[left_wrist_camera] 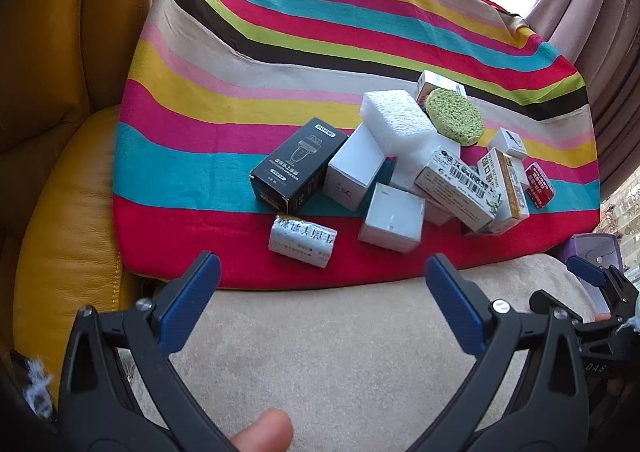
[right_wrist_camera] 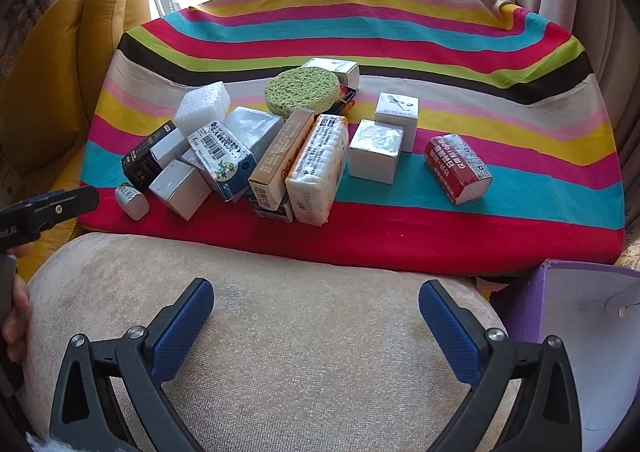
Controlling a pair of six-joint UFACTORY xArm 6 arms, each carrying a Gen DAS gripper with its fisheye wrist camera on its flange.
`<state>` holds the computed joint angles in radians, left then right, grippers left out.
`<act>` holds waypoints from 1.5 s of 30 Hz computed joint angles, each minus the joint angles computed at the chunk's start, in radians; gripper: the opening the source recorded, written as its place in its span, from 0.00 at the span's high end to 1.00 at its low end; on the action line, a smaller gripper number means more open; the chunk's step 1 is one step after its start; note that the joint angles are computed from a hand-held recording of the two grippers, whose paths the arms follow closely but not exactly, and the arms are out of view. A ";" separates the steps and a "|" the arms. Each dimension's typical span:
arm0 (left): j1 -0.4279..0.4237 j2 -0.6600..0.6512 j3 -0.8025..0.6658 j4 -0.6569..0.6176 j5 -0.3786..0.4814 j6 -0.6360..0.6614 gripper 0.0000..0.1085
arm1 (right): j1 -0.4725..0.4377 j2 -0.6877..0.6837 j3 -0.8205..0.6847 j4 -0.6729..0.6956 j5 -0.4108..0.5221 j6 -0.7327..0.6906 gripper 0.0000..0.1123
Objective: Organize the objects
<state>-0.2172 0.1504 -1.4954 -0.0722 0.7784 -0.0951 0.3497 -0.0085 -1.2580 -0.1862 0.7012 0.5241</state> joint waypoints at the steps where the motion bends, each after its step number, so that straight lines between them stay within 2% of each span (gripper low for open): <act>1: 0.003 0.008 -0.010 -0.006 0.011 0.007 0.06 | 0.000 -0.001 0.003 -0.003 -0.005 0.001 0.08; 7: -0.004 0.011 -0.010 0.040 0.014 -0.022 0.07 | 0.009 0.005 0.003 -0.054 -0.005 0.032 0.08; 18: -0.018 -0.007 0.035 0.041 -0.037 -0.041 0.07 | 0.005 0.009 -0.001 -0.076 -0.006 0.058 0.08; 26: -0.034 -0.068 0.125 0.044 -0.170 0.016 0.07 | 0.001 -0.024 0.016 -0.332 -0.045 0.312 0.08; 34: -0.037 -0.062 0.122 -0.009 -0.154 0.036 0.07 | 0.004 -0.005 -0.009 -0.322 -0.017 0.283 0.08; 45: -0.039 -0.068 0.131 -0.007 -0.149 0.021 0.07 | 0.007 -0.002 -0.012 -0.303 -0.011 0.271 0.08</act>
